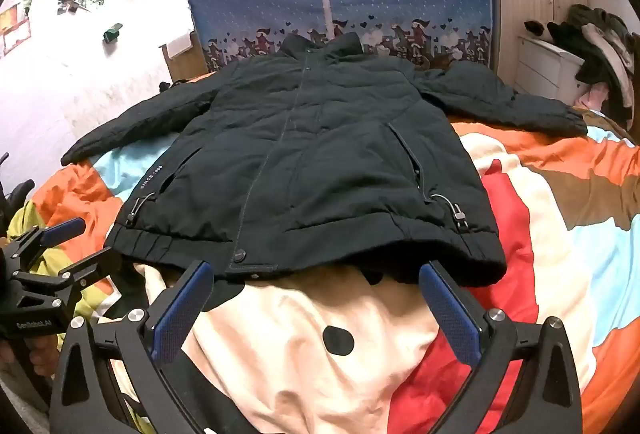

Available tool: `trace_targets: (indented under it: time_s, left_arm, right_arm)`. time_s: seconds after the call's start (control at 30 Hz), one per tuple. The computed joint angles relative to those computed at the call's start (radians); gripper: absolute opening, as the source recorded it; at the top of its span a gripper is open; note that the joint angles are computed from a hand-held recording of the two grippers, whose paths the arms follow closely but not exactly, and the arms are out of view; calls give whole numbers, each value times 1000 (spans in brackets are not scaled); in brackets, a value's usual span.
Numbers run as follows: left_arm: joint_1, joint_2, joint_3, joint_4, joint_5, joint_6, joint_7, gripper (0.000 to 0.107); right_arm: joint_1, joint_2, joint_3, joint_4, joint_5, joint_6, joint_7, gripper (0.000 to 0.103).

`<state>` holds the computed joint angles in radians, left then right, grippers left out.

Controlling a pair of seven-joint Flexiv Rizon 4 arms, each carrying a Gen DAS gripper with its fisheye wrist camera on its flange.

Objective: Fold large clothes

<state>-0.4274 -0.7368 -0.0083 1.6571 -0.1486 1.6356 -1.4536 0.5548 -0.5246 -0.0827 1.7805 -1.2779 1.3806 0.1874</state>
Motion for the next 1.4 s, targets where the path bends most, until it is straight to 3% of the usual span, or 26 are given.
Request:
trace_targets:
  time_s: [1.4]
  left_arm:
    - [3,0,-4,1,0,3,0,98]
  right_arm:
    - [8,2,-6,10,36,8,-22,103]
